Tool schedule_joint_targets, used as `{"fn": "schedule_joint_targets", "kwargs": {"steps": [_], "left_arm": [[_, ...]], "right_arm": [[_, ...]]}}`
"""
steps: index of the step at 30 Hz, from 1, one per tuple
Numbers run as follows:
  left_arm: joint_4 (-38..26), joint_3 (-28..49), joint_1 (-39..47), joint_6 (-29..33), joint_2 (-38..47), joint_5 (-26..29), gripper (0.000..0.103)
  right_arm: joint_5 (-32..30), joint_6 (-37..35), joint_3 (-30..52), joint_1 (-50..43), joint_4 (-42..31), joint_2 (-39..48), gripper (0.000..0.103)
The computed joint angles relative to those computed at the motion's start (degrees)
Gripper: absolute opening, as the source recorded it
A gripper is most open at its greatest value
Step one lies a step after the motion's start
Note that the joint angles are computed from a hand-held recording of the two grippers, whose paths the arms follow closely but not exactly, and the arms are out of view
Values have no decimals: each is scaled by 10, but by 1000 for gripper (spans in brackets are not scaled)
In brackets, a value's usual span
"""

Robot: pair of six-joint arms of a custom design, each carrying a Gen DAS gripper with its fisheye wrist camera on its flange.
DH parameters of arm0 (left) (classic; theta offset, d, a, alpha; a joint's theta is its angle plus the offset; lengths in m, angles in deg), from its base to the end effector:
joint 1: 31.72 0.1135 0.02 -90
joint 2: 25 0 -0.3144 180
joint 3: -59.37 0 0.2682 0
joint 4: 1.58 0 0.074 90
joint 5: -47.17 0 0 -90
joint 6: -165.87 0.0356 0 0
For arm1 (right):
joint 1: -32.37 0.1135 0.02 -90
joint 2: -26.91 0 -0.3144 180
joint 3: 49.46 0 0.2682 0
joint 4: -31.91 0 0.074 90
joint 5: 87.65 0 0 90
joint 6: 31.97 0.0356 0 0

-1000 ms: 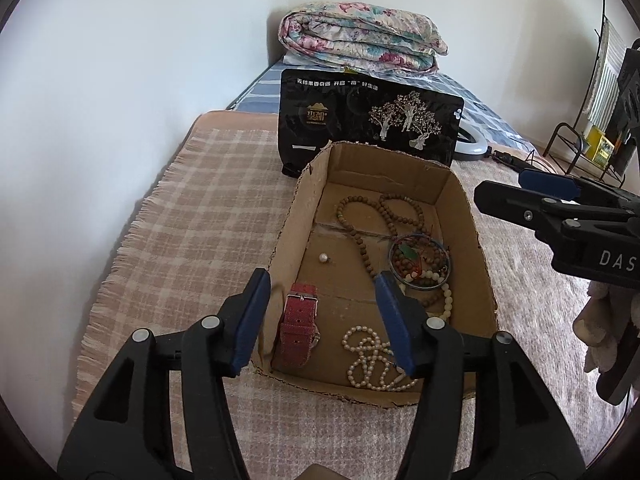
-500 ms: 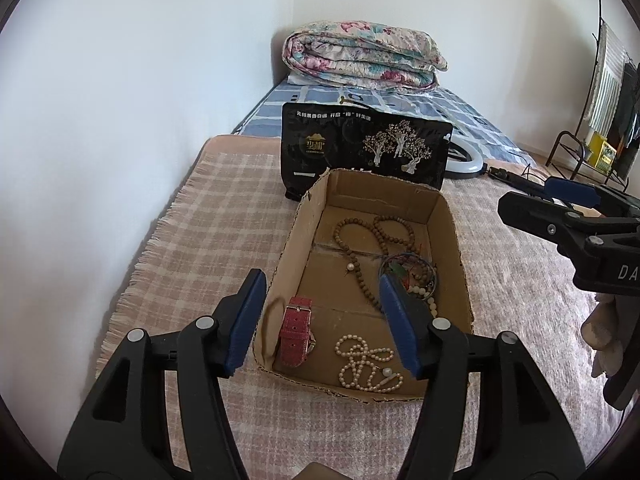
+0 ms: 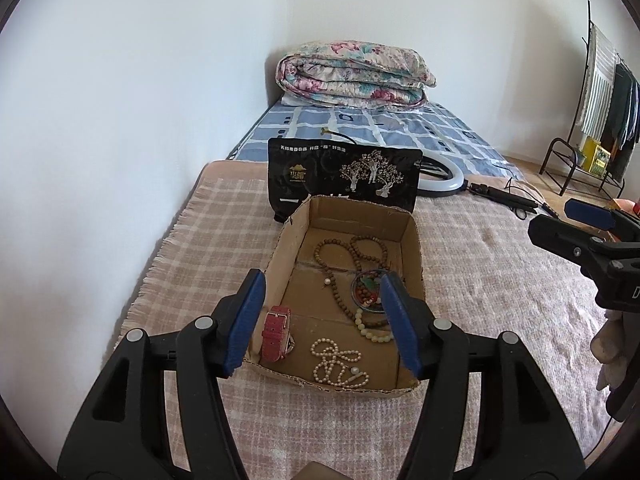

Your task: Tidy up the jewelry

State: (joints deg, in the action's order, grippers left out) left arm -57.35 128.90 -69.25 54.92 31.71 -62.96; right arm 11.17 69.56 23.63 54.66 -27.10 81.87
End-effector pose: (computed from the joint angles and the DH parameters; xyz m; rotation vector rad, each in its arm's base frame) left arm 0.1562 -0.1046 0.3626 0.1532 2.2631 -0.1306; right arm 0.1658 0.0621 0.3829 -0.1336 2.2738 0.1346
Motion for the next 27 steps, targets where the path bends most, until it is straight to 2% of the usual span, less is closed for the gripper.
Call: {"fn": "schedule_joint_targets", "kwargs": {"steps": [4, 9, 11, 17, 27], "left_arm": [[-35, 23, -56, -26, -8, -49, 69], [-81, 53, -129, -70, -15, -110, 73], [-104, 62, -165, -102, -20, -136, 79], [-183, 85, -273, -203, -21, -217, 81], [-355, 131, -450, -410, 13, -366, 85]], "right_arm": [[-7, 1, 11, -16, -36, -36, 103], [10, -9, 30, -22, -75, -68, 103], [17, -13, 36, -18, -90, -80, 103], [45, -5, 51, 9, -129, -114, 103], [134, 62, 53, 127, -182, -156, 103]]}}
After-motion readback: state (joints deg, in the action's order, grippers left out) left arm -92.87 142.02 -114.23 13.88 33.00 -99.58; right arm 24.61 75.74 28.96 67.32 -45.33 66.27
